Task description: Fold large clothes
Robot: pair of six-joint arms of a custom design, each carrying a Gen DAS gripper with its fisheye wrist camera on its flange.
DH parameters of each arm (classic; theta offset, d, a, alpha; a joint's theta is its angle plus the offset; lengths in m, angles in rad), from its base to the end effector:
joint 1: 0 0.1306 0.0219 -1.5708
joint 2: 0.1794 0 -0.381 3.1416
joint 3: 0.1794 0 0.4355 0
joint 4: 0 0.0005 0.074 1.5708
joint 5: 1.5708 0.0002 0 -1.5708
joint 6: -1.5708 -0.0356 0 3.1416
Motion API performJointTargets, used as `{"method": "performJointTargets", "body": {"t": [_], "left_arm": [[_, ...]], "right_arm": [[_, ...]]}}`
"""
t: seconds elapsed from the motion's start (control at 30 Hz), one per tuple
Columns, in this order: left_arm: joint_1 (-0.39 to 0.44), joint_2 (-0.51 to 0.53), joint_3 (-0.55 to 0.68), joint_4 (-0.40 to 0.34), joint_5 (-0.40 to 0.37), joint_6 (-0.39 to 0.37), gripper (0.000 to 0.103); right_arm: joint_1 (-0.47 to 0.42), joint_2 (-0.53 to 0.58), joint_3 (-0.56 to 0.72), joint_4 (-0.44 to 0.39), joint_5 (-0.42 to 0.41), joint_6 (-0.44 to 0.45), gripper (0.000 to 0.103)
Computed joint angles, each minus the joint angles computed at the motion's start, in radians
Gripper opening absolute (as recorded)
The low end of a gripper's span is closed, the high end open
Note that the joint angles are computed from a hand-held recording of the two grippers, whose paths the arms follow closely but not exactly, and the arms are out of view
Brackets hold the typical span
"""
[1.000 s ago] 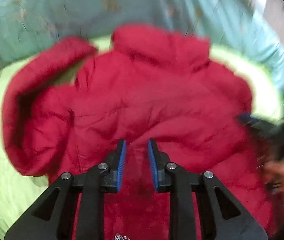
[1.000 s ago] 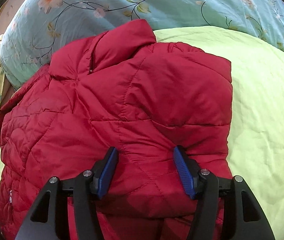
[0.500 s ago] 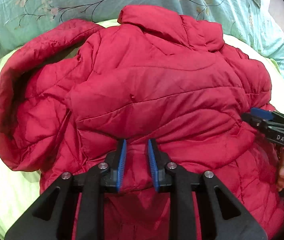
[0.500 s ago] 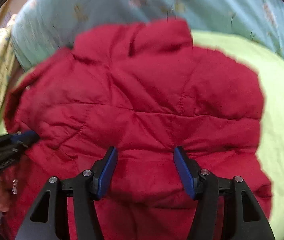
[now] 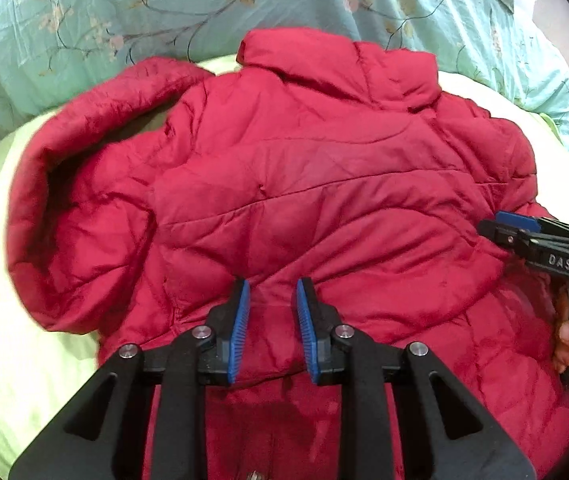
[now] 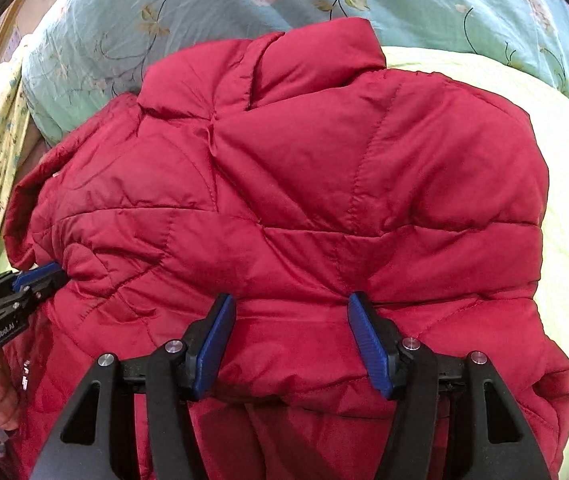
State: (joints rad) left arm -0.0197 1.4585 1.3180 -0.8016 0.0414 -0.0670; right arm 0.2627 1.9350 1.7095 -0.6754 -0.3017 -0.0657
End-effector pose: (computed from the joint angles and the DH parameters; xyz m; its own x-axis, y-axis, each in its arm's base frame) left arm 0.5428 -0.0127 0.3610 -0.8039 0.0828 -0.5890 0.0981 0.9952 0.0060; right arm 0.6833 0.1942 0.2745 -0.7833 -0.1457 -0.6043 -0.3755 0.8857 0.2732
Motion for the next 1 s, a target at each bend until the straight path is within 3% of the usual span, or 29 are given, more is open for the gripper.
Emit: {"method": "performJointTargets", "body": {"t": [0.17, 0.3, 0.4, 0.77, 1.0], "left_arm": [[0.029, -0.021, 0.033, 0.003, -0.075, -0.017, 0.029], [0.046, 0.046, 0.138, -0.018, -0.192, -0.036, 0.038], [0.052, 0.106, 0.22, -0.049, -0.235, -0.044, 0.043], [0.054, 0.241, 0.361, -0.111, -0.302, -0.075, 0.045], [0.044, 0.421, 0.566, -0.202, -0.408, -0.069, 0.045]], "right_arm": [[-0.025, -0.062, -0.054, 0.02, -0.076, -0.061, 0.061], [-0.038, -0.153, -0.154, 0.079, -0.15, -0.094, 0.062], [-0.041, -0.213, -0.222, 0.107, -0.195, -0.103, 0.062], [-0.038, -0.302, -0.325, 0.113, -0.262, -0.116, 0.062], [-0.033, -0.366, -0.383, 0.105, -0.303, -0.095, 0.063]]}}
